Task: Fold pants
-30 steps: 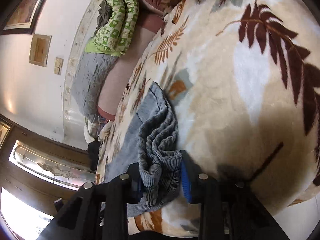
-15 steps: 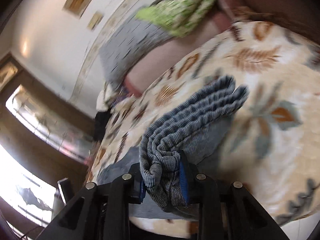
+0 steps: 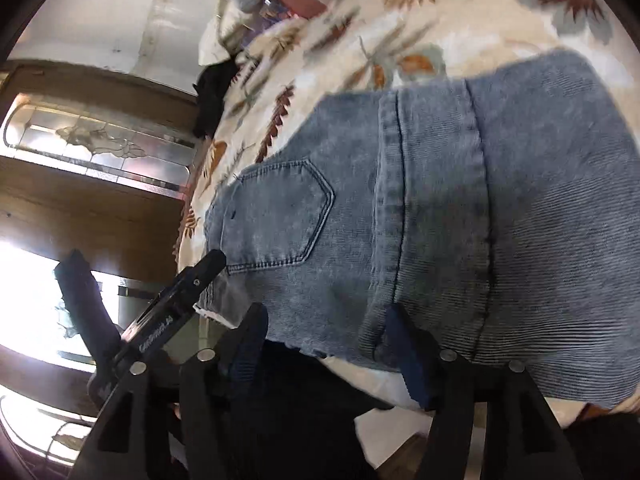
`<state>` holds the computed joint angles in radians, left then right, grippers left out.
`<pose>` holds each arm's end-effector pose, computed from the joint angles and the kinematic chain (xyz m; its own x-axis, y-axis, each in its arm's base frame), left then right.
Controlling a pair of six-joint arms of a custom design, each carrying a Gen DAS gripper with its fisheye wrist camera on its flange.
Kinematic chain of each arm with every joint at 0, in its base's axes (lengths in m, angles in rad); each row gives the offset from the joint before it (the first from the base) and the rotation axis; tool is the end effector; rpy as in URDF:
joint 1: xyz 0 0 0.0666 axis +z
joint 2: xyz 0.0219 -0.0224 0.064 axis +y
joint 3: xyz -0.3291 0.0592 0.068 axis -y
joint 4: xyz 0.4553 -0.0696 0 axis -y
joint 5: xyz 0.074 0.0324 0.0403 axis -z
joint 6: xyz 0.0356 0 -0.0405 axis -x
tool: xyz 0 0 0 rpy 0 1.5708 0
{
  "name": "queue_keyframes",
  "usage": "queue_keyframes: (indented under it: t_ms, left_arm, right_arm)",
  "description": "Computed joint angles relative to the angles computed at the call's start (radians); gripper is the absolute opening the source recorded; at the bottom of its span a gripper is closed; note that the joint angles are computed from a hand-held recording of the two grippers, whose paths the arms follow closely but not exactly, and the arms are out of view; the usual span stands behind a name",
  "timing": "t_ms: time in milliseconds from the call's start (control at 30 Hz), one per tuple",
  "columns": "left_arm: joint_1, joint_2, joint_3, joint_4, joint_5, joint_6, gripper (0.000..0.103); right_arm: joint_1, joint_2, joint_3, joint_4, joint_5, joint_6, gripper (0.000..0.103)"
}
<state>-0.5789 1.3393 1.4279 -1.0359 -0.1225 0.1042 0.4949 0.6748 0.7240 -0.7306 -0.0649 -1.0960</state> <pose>0.4456 -0.2865 0.4179 -0.7261 0.3513 -0.5910 0.4100 0.9113 0.0379 0.3045 0.1665 0.3425 -0.7144 0.6230 -0.3187 0.2561 0.6566 0.7095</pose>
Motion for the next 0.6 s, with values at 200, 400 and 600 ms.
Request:
queue_keyframes:
  t_ms: [200, 400, 600]
  left_arm:
    - [-0.054, 0.003, 0.0, 0.005, 0.029, -0.016, 0.085]
    - [-0.164, 0.012, -0.003, 0.025, 0.028, -0.086, 0.085]
    - [-0.229, 0.132, 0.038, -0.056, -0.092, -0.149, 0.086]
  right_arm:
    - [-0.03, -0.119, -0.009, -0.168, 0.211, 0.07, 0.065]
    - [-0.143, -0.061, 0.016, -0.271, 0.233, 0.173, 0.051]
    - [-0.175, 0.018, 0.027, -0.268, 0.202, 0.208, 0.052]
